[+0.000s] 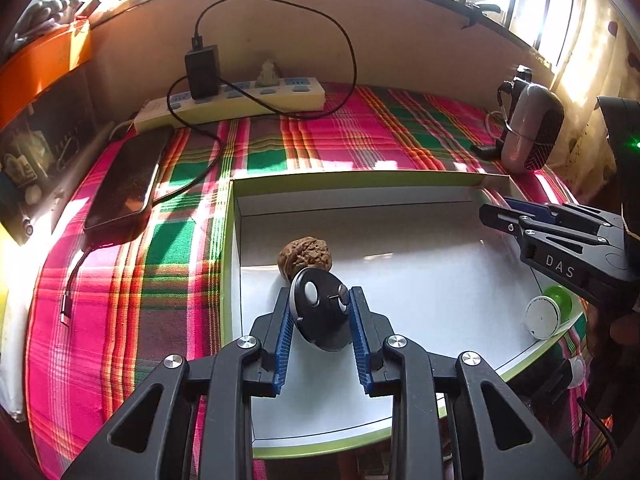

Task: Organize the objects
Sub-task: 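Carry the puck and pink hook over the tray with both grippers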

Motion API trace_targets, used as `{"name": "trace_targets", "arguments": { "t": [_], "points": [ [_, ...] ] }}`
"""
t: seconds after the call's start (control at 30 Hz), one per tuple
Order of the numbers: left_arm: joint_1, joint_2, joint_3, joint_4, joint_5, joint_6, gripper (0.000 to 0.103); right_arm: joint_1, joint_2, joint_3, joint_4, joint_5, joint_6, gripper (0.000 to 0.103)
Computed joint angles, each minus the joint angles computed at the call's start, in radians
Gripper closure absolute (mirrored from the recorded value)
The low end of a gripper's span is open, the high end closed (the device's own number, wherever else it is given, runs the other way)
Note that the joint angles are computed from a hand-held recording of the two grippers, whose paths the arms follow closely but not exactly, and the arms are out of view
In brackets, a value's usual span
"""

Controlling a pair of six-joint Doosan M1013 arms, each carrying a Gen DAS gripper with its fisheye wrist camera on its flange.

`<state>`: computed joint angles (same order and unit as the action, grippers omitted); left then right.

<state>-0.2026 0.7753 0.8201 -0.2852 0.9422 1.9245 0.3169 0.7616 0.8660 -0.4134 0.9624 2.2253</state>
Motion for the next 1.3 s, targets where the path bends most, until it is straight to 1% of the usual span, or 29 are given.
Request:
{"name": "trace_targets", "arguments": {
  "t": [0.17,0.93,1.03,1.07,1.1,1.3],
  "points": [
    [-0.002,0.003,-0.006,0.016,0.001,-0.007,0.078,0.006,0.008,-0.012,-0.022,0.017,-0.002,0.078],
    [-0.006,0.005,-0.009,0.035,0.002,-0.013,0.077,0.014,0.020,-0.027,-0.056,0.039,0.011,0.077],
    [-0.007,0.003,-0.007,0.040,0.000,-0.009,0.076,0.015,0.020,-0.025,-0.057,0.037,0.012,0.074],
    [-0.007,0.003,-0.007,0.040,0.000,-0.008,0.076,0.015,0.020,-0.025,-0.057,0.036,0.010,0.068],
    [-0.007,0.004,-0.007,0.038,0.002,-0.009,0.076,0.016,0.020,-0.025,-0.060,0.035,0.010,0.067],
    [-0.006,0.003,-0.009,0.035,0.007,-0.011,0.074,0.017,0.020,-0.024,-0.058,0.035,0.011,0.065]
  ]
}}
